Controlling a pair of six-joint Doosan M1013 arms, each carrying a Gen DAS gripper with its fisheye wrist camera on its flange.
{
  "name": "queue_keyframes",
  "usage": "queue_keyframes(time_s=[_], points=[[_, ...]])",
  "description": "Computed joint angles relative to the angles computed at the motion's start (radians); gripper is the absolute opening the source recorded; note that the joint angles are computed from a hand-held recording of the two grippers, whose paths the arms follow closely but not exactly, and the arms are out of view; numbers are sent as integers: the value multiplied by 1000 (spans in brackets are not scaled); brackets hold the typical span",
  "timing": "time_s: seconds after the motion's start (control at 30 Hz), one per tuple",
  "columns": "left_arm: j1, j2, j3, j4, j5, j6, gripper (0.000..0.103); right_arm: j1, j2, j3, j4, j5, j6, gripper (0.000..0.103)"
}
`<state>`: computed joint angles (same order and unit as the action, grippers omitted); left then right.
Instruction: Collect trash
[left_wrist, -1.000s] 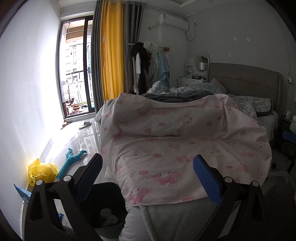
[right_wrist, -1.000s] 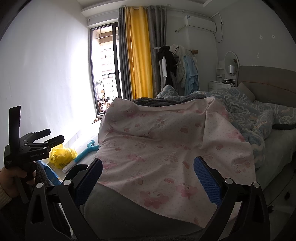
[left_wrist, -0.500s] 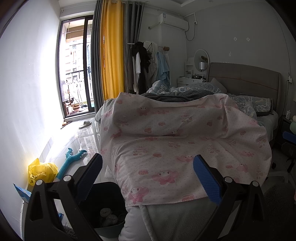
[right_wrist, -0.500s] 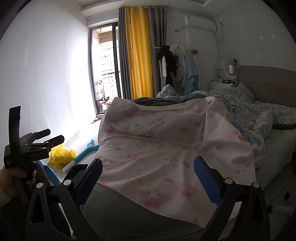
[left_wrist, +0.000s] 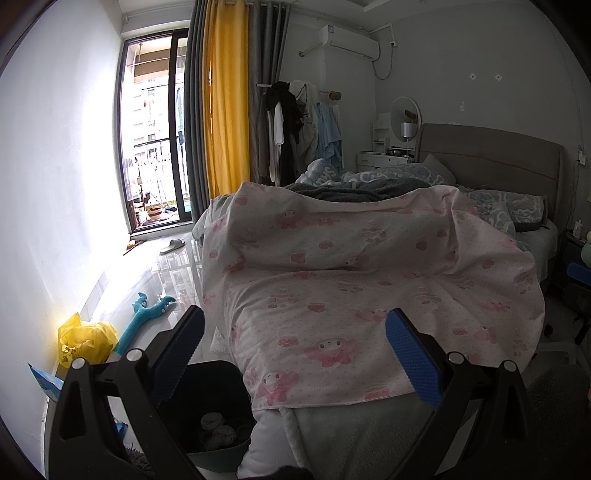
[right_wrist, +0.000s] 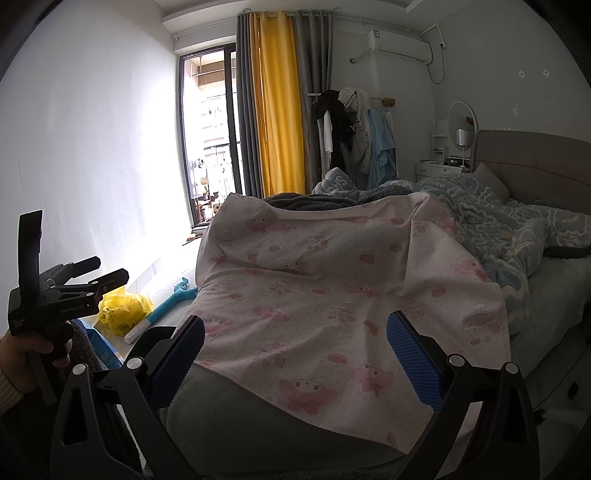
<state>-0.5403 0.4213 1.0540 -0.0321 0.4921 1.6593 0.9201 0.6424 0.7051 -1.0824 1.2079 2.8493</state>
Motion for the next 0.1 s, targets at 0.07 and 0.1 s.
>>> queue_keyframes(time_s=[0.07, 0.1], points=[[0, -2, 5, 4, 1, -6, 100, 0, 1, -2, 0, 1, 0, 100], [0, -1, 5, 3, 2, -5, 100, 0, 0, -1, 1, 1, 0, 100]])
